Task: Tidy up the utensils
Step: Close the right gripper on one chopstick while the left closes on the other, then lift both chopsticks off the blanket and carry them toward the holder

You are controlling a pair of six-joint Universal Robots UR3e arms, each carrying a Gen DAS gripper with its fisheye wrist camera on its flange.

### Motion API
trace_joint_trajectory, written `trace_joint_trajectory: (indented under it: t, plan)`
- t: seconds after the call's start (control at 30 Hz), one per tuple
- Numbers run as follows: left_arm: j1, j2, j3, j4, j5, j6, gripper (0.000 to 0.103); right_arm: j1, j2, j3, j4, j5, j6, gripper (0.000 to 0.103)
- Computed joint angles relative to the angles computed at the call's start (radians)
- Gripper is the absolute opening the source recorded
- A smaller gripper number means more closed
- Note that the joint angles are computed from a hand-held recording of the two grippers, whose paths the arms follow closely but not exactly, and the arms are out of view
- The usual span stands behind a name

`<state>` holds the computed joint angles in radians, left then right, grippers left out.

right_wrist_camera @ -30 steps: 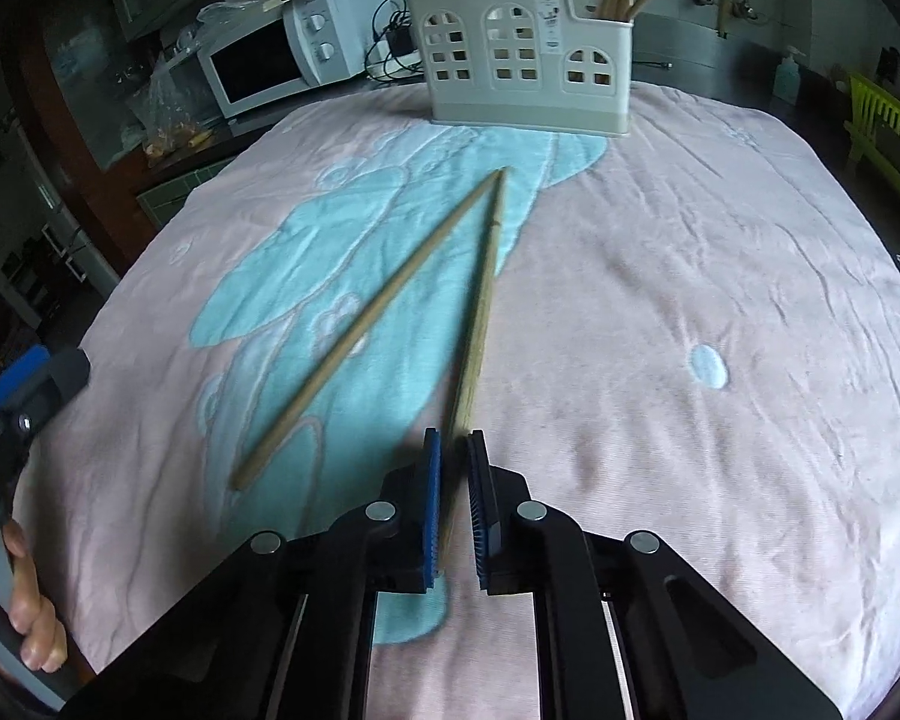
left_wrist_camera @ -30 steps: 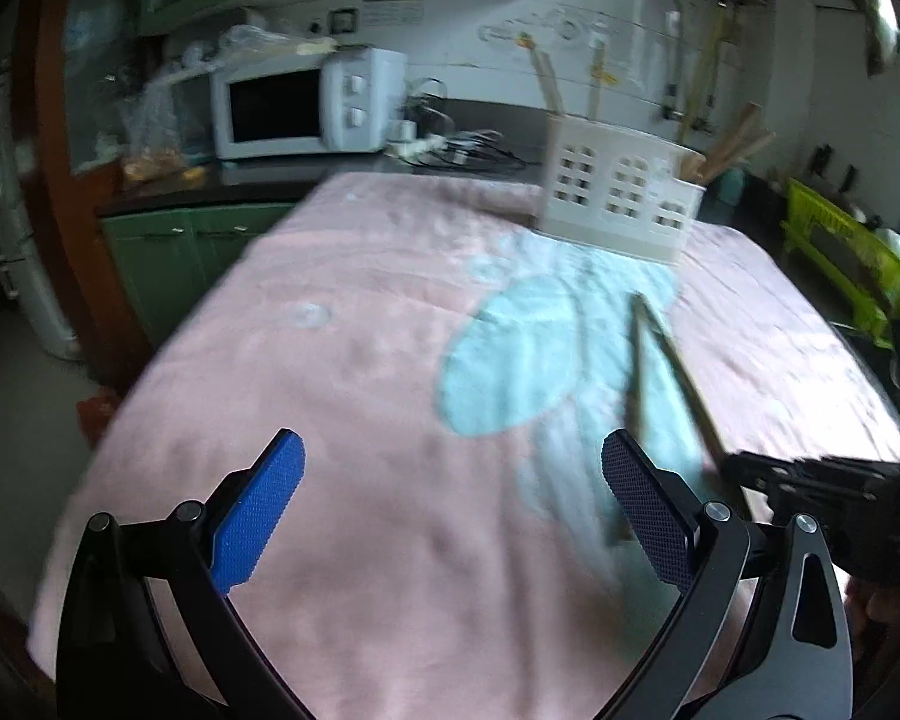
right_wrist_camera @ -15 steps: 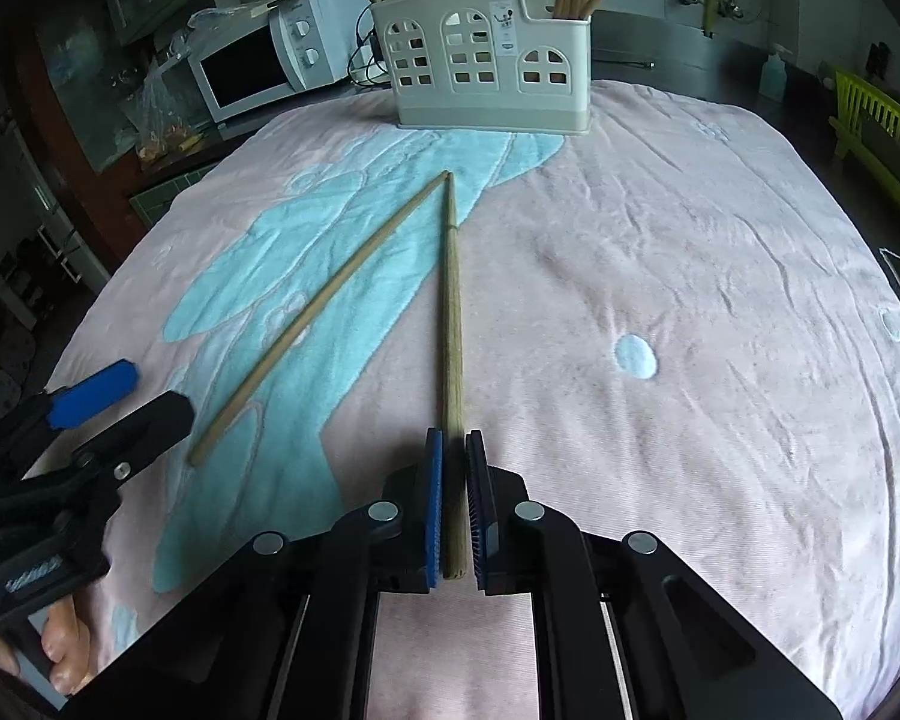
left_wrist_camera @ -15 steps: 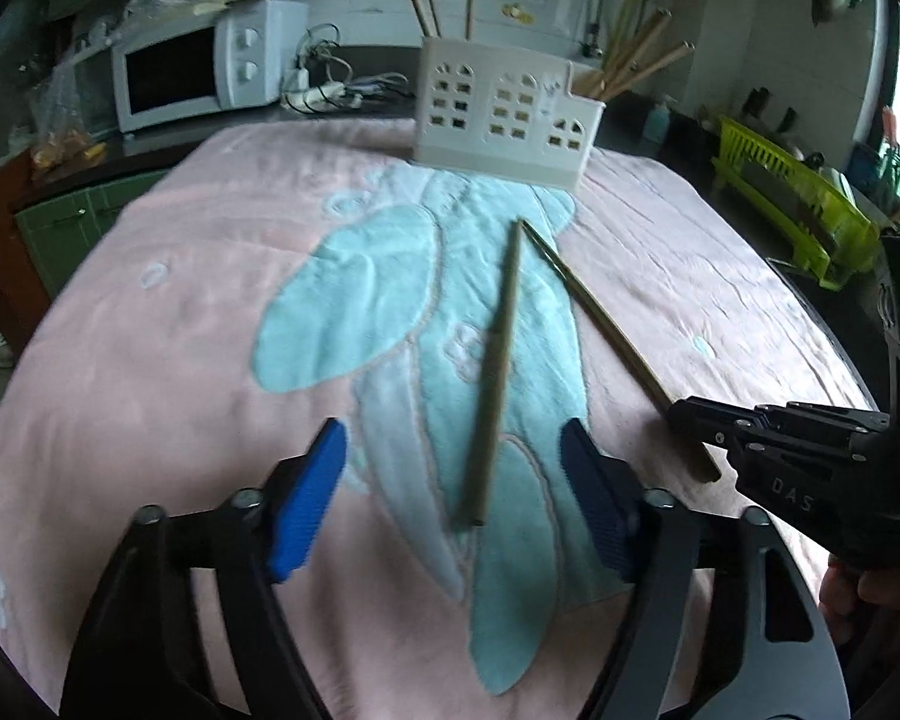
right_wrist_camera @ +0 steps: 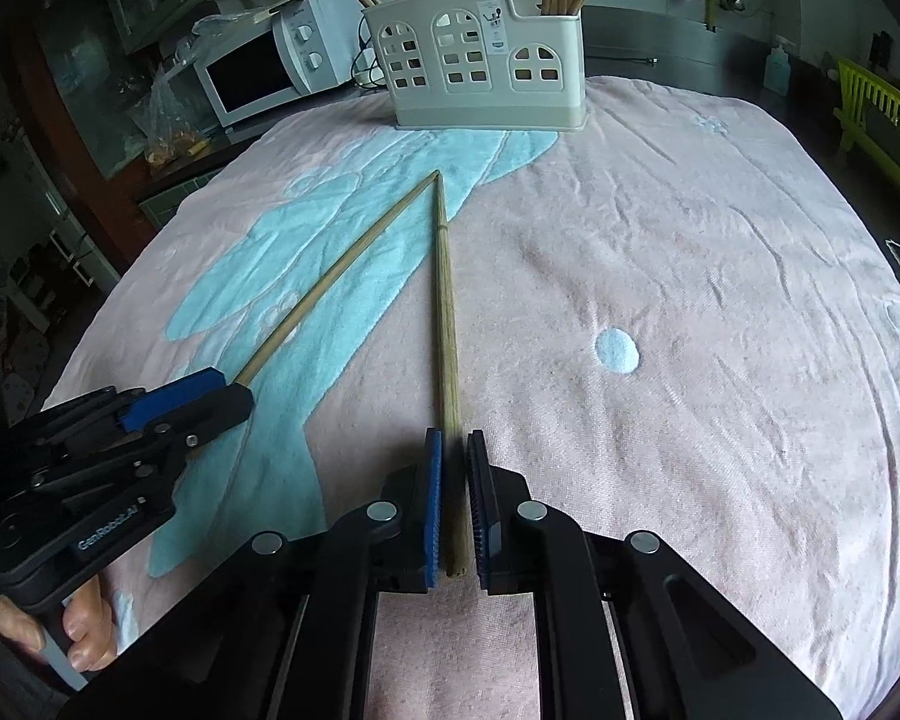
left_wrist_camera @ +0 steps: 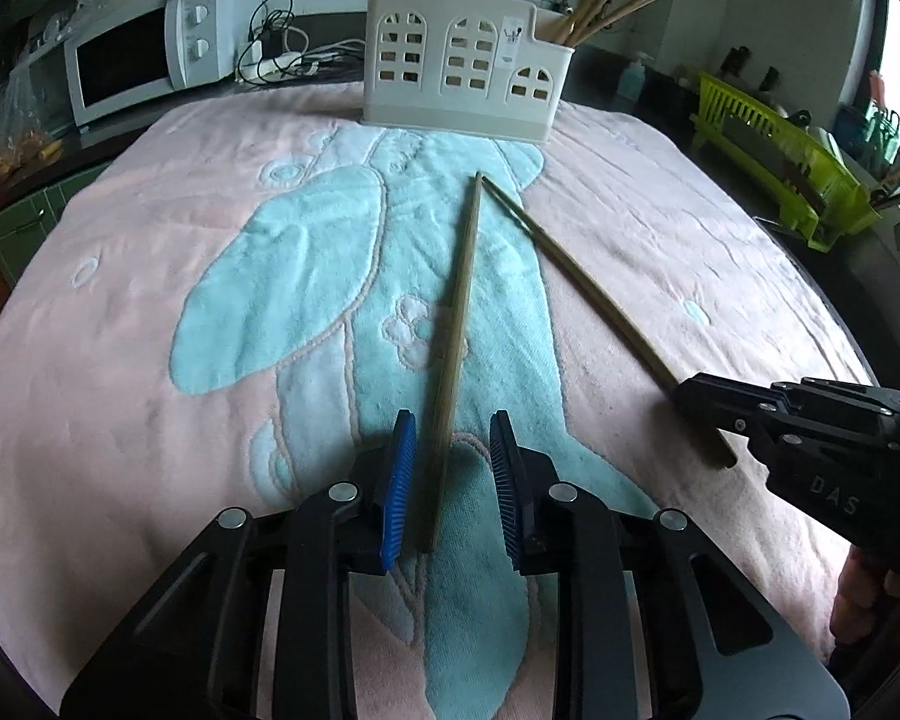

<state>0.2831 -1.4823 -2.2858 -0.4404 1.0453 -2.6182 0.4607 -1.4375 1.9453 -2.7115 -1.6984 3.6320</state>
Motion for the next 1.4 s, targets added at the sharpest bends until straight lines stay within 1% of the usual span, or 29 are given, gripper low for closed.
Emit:
trace_joint_trajectory:
  t: [0.13, 0.17, 0.23, 0.3, 0.33, 0.4, 0.47, 0.53, 0.57, 0.63, 0.7, 0.8, 0.97, 1.1, 1.2, 1.27, 1.4]
  plan:
    - [0.000, -0.011, 0.008, 0.006, -0.001, -0.004, 0.023, 0.003, -0.002, 0.001, 0.002, -0.002, -0.005, 0.010]
    - [-0.004, -0.014, 0.007, 0.014, 0.006, -0.007, 0.021, 0.005, 0.001, -0.002, 0.002, -0.005, -0.009, 0.011]
    - [-0.012, -0.023, 0.009, 0.035, 0.023, -0.018, 0.017, 0.011, 0.004, -0.005, 0.004, -0.008, -0.015, 0.014]
    - [-0.011, -0.022, 0.005, 0.041, 0.026, -0.023, 0.016, 0.022, 0.006, -0.010, 0.010, -0.018, -0.016, 0.017]
    - [-0.018, -0.024, 0.004, 0.053, 0.040, -0.031, 0.013, 0.029, 0.011, -0.014, 0.011, -0.027, -0.017, 0.017]
    - [-0.037, -0.027, 0.001, 0.078, 0.068, -0.039, 0.012, 0.042, 0.022, -0.021, 0.010, -0.047, -0.018, 0.017]
    - [-0.049, -0.025, -0.001, 0.090, 0.087, -0.042, 0.009, 0.056, 0.032, -0.031, 0.011, -0.071, -0.017, 0.017]
    - [-0.036, -0.016, 0.005, 0.059, 0.067, -0.034, 0.008, 0.069, 0.039, -0.040, 0.020, -0.096, -0.018, 0.010]
    - [-0.017, -0.005, 0.009, 0.024, 0.040, -0.026, 0.008, 0.070, 0.037, -0.038, 0.020, -0.100, -0.017, 0.007]
    - [0.017, 0.015, 0.016, -0.034, -0.008, -0.010, 0.007, 0.059, 0.022, -0.024, 0.015, -0.093, -0.016, 0.007]
    - [0.042, 0.039, 0.023, -0.077, -0.042, 0.004, 0.007, 0.062, 0.007, -0.020, 0.012, -0.107, -0.020, 0.007]
    - [0.061, 0.077, 0.018, -0.094, -0.070, 0.020, 0.007, 0.061, -0.026, -0.016, 0.006, -0.120, -0.032, 0.007]
    - [0.117, 0.152, 0.029, -0.156, -0.156, 0.037, 0.007, 0.066, -0.081, -0.029, 0.006, -0.152, -0.054, 0.007]
    - [0.147, 0.186, 0.050, -0.133, -0.208, 0.030, 0.007, 0.065, -0.110, -0.064, -0.008, -0.175, -0.083, 0.007]
    - [0.153, 0.173, 0.075, -0.099, -0.225, 0.016, 0.007, 0.057, -0.103, -0.111, -0.006, -0.181, -0.114, 0.007]
    - [0.147, 0.148, 0.104, -0.084, -0.221, 0.003, 0.007, 0.053, -0.097, -0.134, -0.002, -0.184, -0.127, 0.007]
    - [0.168, 0.139, 0.158, -0.249, -0.246, 0.080, 0.007, 0.040, -0.101, -0.142, -0.004, -0.173, -0.135, 0.007]
